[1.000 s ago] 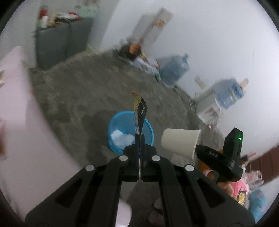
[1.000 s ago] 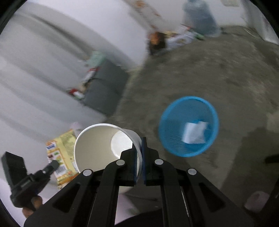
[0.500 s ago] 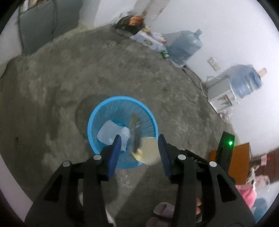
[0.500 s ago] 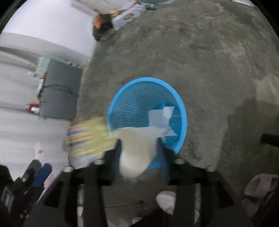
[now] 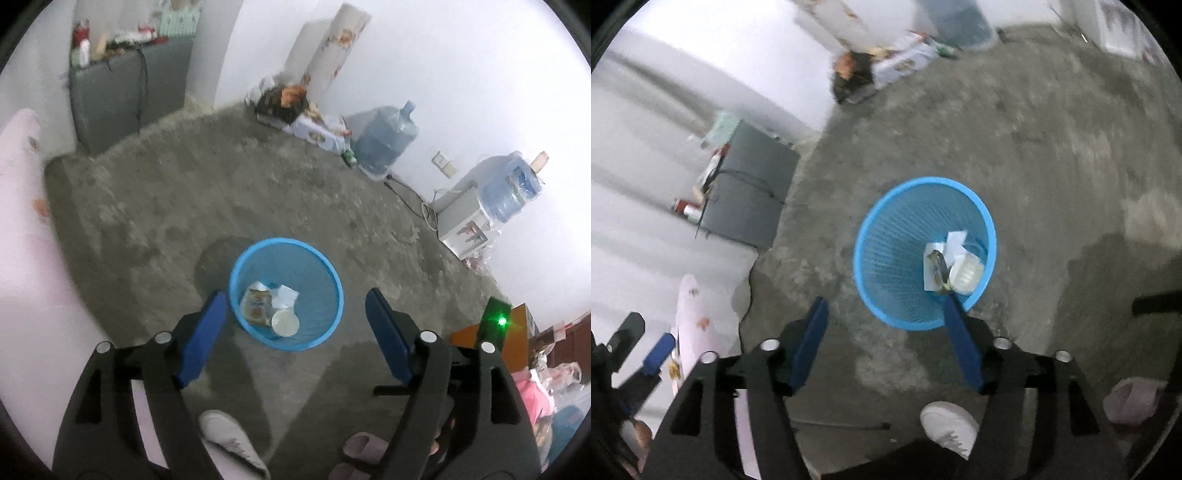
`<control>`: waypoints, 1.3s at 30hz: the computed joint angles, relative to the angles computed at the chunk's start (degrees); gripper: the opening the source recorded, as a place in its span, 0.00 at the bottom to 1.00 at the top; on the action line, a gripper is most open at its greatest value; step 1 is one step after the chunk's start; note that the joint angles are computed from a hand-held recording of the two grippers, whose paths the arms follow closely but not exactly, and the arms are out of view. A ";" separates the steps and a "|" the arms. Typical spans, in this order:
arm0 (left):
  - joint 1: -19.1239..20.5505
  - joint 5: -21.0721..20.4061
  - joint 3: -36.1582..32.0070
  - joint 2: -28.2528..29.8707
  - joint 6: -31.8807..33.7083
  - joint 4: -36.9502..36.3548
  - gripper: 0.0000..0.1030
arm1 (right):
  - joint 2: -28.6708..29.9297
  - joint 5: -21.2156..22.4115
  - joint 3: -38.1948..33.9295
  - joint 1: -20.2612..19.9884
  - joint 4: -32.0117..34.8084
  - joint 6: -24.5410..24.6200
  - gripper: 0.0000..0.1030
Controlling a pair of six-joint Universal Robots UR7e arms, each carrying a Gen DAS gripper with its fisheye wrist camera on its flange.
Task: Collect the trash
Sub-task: 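Carry wrapper and paper cup to the wastebasket and release both, then move both tools back over the table toward the glove and sponge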
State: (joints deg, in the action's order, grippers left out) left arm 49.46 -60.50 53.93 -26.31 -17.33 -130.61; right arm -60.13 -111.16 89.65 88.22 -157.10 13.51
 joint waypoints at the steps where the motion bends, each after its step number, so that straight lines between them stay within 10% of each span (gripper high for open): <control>1: -0.55 0.83 3.20 -2.35 0.36 -1.69 0.72 | -0.13 -0.49 -0.09 0.83 0.48 -0.81 0.70; 13: -7.70 12.69 30.30 -24.87 -1.44 -14.24 0.77 | 0.27 -12.38 0.78 15.22 -1.78 -15.79 0.92; 27: -14.15 30.66 51.50 -46.37 -11.64 -13.32 0.79 | 6.43 -20.87 1.16 27.15 -6.18 -30.15 0.94; 39: -16.42 42.33 61.13 -64.63 -39.11 10.90 0.79 | 11.06 -2.38 -6.82 28.03 2.39 -27.74 0.94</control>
